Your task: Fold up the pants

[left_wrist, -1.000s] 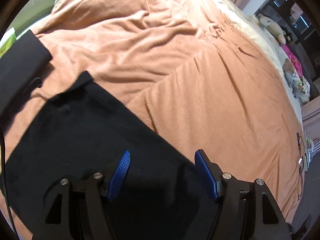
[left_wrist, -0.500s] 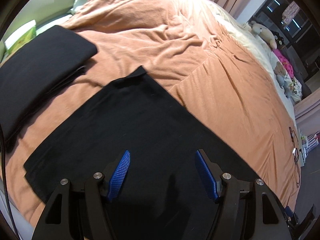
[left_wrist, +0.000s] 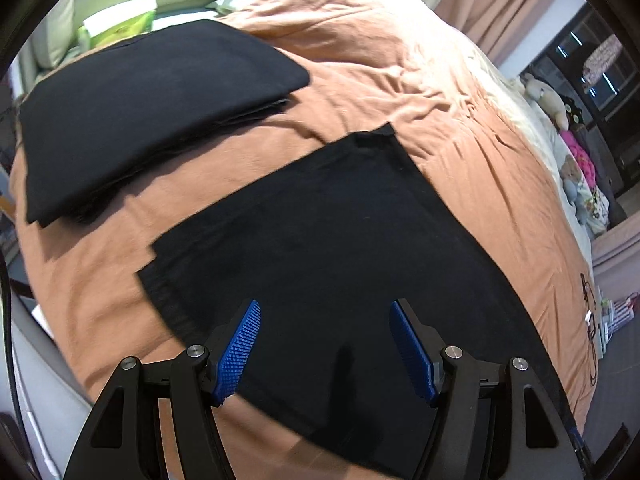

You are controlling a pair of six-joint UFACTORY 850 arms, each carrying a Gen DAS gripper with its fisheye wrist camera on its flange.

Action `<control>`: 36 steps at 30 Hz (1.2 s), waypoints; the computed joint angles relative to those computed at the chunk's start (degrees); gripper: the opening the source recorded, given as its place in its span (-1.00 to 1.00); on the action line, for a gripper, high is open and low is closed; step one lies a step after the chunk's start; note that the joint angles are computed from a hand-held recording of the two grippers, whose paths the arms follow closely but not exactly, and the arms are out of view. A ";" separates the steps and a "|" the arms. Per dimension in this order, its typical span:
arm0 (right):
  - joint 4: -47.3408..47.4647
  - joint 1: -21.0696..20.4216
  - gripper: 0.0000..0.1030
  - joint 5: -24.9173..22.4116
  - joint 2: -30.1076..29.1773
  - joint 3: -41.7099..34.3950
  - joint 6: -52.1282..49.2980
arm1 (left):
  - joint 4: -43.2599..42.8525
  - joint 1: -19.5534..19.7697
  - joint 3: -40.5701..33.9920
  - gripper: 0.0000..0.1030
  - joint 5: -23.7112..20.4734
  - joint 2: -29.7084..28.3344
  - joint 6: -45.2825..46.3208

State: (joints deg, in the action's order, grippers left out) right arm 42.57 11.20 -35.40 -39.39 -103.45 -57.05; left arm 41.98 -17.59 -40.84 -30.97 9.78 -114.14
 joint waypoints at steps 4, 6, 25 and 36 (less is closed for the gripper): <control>1.48 0.36 0.17 0.71 2.14 3.48 -1.26 | 1.45 -0.24 3.18 0.35 0.73 2.54 -3.53; 1.62 0.68 0.17 1.45 3.24 5.20 -2.07 | 2.38 -0.18 4.94 0.34 1.69 3.73 -5.62; 6.47 1.74 0.17 -0.69 4.76 10.66 -1.19 | 9.54 3.95 12.93 0.28 10.26 10.51 -15.85; 6.10 2.73 0.17 -1.45 4.39 10.85 -0.13 | 7.85 4.23 11.69 -0.78 5.79 7.65 -16.79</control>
State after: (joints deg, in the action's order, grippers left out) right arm 48.67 13.93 -36.85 -34.99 -92.60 -57.18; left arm 49.84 -13.36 -29.15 -25.18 17.43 -130.93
